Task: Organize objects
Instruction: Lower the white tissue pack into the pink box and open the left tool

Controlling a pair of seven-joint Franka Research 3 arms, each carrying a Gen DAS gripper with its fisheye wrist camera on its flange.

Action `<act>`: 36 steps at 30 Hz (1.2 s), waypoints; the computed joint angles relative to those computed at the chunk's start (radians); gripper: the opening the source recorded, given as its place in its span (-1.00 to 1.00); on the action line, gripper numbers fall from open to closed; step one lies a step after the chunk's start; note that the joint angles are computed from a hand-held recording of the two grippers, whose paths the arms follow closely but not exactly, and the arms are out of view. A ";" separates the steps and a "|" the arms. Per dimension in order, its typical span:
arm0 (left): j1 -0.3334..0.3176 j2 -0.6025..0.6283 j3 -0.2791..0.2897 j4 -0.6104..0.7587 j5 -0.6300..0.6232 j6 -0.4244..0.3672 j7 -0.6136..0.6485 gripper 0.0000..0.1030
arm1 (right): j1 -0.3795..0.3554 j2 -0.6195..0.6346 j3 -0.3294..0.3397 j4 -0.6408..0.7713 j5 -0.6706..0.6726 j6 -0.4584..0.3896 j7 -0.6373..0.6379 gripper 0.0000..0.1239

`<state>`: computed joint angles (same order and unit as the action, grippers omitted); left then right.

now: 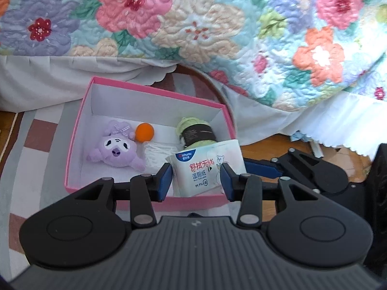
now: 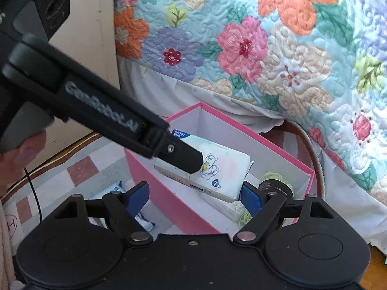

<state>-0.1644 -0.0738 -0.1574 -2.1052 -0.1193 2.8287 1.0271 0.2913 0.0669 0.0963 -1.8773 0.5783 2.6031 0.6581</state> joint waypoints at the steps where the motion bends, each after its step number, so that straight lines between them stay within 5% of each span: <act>1: 0.006 0.020 0.001 0.019 0.015 -0.012 -0.009 -0.20 | -0.001 0.017 -0.002 0.020 -0.009 -0.014 0.010 0.25; 6: 0.033 0.105 -0.002 0.085 0.050 -0.032 -0.008 -0.12 | -0.024 0.109 -0.003 0.133 -0.023 -0.108 0.015 0.02; 13: 0.070 0.231 -0.022 0.174 0.012 -0.045 0.021 -0.12 | -0.026 0.261 -0.019 0.312 -0.139 -0.193 0.180 -0.27; 22: 0.113 0.372 -0.060 0.293 -0.017 -0.087 0.028 -0.12 | -0.037 0.428 -0.027 0.523 -0.227 -0.324 0.393 -0.29; 36: 0.126 0.438 -0.070 0.344 0.007 -0.102 0.014 -0.33 | -0.043 0.548 -0.028 0.689 -0.287 -0.436 0.500 -0.28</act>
